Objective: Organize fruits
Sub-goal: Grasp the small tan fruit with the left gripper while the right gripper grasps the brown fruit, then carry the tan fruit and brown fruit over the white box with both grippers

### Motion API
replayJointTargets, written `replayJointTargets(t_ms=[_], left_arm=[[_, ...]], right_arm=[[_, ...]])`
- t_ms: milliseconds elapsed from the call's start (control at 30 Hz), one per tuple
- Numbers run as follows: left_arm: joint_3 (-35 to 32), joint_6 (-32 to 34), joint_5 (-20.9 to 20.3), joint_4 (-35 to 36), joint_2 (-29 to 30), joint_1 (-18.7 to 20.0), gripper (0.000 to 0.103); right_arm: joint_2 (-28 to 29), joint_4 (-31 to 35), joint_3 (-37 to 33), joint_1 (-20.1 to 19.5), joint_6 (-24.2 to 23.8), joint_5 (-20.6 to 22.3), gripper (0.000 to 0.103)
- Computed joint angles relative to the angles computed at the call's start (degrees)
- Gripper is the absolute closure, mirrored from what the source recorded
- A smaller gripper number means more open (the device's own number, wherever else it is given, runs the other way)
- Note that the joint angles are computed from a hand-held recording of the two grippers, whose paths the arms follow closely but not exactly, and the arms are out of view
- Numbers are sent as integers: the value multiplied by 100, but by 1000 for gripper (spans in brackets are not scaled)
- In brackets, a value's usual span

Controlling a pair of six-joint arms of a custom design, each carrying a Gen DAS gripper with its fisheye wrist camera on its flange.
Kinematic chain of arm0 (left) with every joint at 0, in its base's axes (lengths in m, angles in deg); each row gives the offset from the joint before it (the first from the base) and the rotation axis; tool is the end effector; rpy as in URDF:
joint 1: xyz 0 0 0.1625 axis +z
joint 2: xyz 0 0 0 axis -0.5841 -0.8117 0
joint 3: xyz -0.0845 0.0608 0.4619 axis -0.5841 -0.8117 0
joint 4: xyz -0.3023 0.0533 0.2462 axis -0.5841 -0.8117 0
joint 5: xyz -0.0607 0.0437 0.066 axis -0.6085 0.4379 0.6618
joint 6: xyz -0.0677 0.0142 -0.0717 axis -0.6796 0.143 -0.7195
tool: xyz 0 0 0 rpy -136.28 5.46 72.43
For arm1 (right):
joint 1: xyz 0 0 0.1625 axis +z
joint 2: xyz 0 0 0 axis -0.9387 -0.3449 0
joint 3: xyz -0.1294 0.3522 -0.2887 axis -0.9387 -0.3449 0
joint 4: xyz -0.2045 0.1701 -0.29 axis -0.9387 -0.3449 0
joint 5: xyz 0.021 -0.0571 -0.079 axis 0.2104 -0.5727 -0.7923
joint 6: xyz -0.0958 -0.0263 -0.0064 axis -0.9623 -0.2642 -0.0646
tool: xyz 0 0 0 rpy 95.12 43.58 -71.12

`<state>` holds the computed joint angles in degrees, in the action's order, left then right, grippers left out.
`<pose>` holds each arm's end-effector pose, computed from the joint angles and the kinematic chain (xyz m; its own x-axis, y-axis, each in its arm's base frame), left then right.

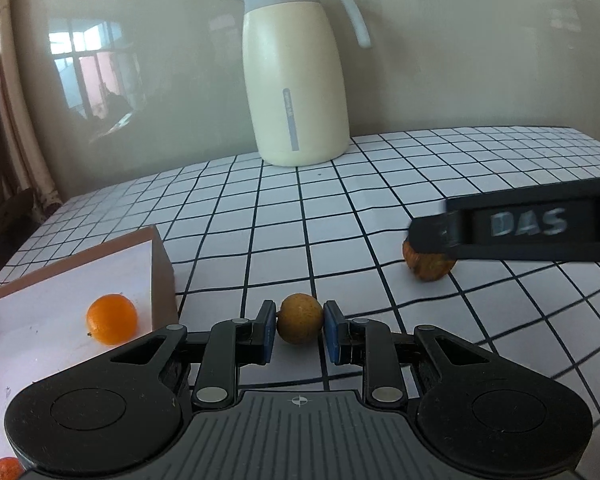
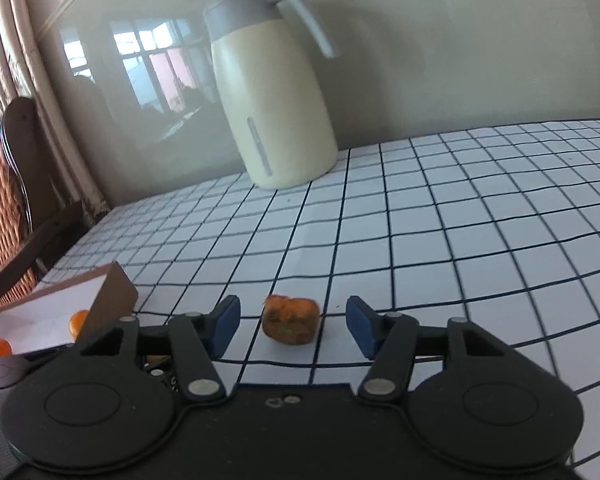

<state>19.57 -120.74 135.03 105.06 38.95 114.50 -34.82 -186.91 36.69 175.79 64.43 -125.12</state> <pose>0.0321 -0.7676 0.2181 -0.5317 0.2491 -0.8094 0.7819 0.5117 -0.3561 0.3073 -0.7655 -0.1204 -0.8703 -0.0023 0.4925 -0.4158 0.5394 -0.7322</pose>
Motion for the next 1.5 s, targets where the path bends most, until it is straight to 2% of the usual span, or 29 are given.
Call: replayJointTargets(t_ms=[167, 367, 500, 733, 1000, 1300, 1500], left_arm=[[209, 216, 53, -199, -95, 14, 77], [249, 245, 69, -234, -116, 21, 77], [248, 243, 70, -233, -115, 23, 77], [262, 112, 60, -233, -120, 18, 77], [-174, -927, 384, 706, 5, 61, 77], [806, -834, 681, 299, -561, -43, 77], [1591, -626, 916, -181, -1080, -109, 77]], right_arm=[[231, 354, -485, 16, 76, -182, 57], [409, 538, -861, 41, 82, -375, 75], [379, 393, -748, 55, -45, -431, 77], [97, -163, -48, 48, -164, -430, 77], [-366, -771, 963, 35, -125, -262, 77], [-683, -1374, 1898, 151, -378, -231, 77], [-729, -1684, 2150, 261, -469, -121, 77]])
